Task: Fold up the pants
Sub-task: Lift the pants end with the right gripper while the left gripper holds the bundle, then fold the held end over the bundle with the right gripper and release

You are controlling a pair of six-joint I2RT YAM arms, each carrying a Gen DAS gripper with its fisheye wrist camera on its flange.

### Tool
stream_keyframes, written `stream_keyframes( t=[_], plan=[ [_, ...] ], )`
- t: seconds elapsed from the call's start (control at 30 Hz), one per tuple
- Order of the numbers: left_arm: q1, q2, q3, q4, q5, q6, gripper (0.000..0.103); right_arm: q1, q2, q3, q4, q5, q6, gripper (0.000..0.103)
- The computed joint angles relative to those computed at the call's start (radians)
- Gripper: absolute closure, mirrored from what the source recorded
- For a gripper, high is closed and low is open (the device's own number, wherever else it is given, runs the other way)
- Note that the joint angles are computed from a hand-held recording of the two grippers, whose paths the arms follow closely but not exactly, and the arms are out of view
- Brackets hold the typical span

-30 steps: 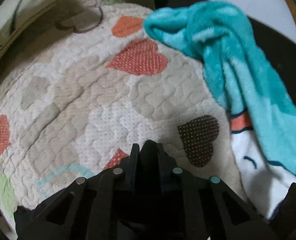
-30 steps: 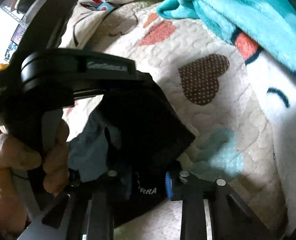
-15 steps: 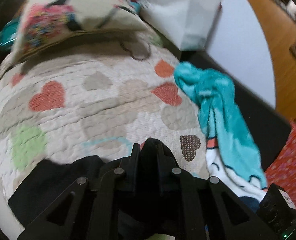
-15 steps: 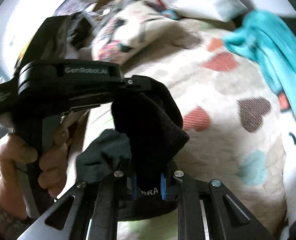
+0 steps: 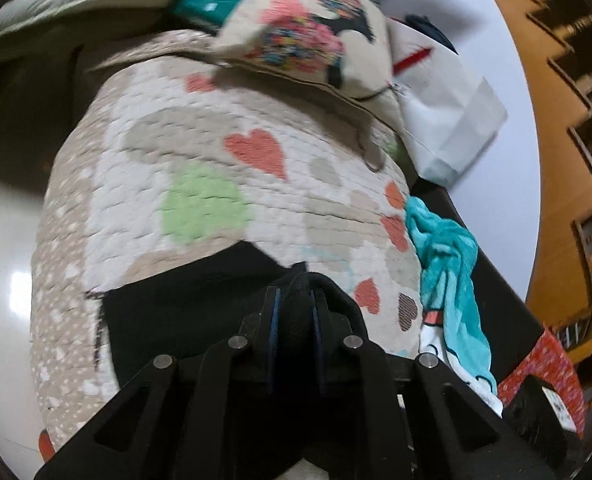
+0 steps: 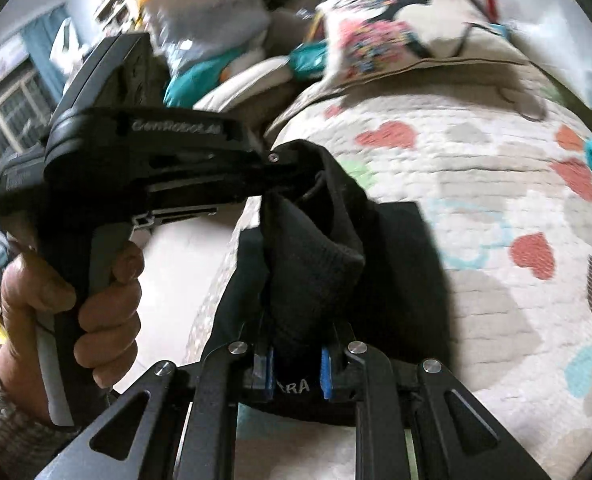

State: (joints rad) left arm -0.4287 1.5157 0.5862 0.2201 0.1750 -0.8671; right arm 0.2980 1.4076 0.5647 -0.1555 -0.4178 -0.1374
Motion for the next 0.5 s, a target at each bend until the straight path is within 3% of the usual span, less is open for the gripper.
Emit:
stream_keyframes(
  t=[0.23, 0.5],
  plan=[
    [0.097, 0.028, -0.085, 0.102, 0.047, -0.028, 0.089, 0.177, 0.095, 0.016, 0.104, 0.171, 0.071, 0.085],
    [0.144, 0.072, -0.085, 0.051, 0.027, -0.062, 0.089, 0.282, 0.088, -0.051, 0.208, 0.271, 0.11, 0.065]
  ],
)
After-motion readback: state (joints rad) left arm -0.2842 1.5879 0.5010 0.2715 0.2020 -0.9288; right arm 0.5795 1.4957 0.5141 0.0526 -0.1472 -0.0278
